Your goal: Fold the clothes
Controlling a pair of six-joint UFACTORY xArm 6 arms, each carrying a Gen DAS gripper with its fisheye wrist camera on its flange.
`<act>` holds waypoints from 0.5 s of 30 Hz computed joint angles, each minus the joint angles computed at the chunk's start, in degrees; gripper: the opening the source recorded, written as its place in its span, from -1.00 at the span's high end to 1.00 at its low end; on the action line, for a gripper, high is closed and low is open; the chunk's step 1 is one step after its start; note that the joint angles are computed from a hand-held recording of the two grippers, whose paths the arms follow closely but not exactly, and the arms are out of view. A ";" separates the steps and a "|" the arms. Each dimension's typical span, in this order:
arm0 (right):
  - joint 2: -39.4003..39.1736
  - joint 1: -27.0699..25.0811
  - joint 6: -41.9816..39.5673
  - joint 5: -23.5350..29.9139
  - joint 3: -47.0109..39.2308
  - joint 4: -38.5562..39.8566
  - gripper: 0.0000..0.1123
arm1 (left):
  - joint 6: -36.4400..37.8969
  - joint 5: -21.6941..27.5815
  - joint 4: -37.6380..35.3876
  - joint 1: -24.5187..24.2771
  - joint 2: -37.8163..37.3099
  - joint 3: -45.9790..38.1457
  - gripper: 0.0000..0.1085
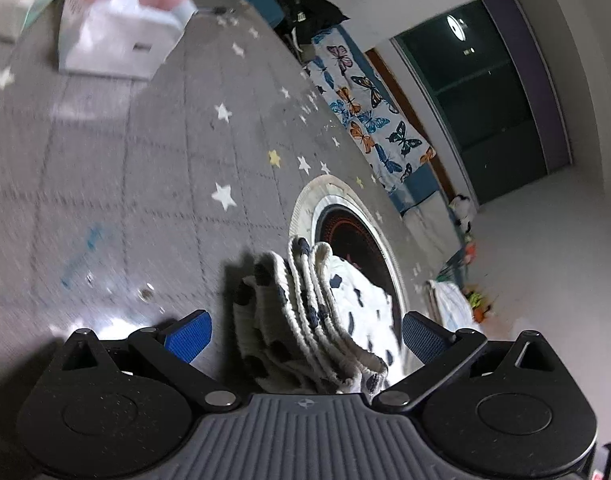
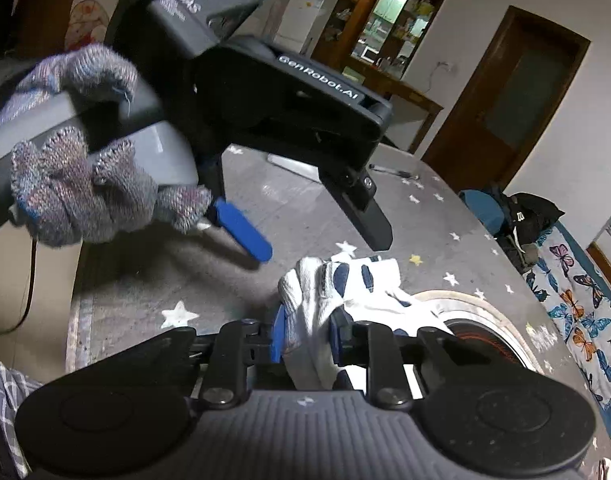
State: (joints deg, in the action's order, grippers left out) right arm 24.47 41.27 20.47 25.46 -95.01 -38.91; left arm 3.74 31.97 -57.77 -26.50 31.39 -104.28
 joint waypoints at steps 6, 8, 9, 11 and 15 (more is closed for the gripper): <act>-1.46 -0.72 2.88 -1.45 1.35 -1.76 0.66 | -1.78 0.38 -7.03 -0.25 -0.96 1.94 -0.90; -1.78 -0.91 3.34 -1.83 1.66 -2.18 0.66 | -0.90 1.26 -10.11 -0.31 -1.23 2.63 -0.90; -1.90 -0.99 3.43 -1.96 1.75 -2.33 0.67 | -0.41 1.52 -11.56 -0.41 -1.16 2.78 -0.90; -1.86 -1.07 3.63 -2.31 1.71 -2.57 0.67 | -0.65 2.51 -12.78 -0.58 -0.40 2.22 -0.90; -2.27 -1.18 3.96 -2.99 2.39 -3.05 0.67 | -1.02 3.81 -12.31 -0.96 2.18 -1.21 -0.90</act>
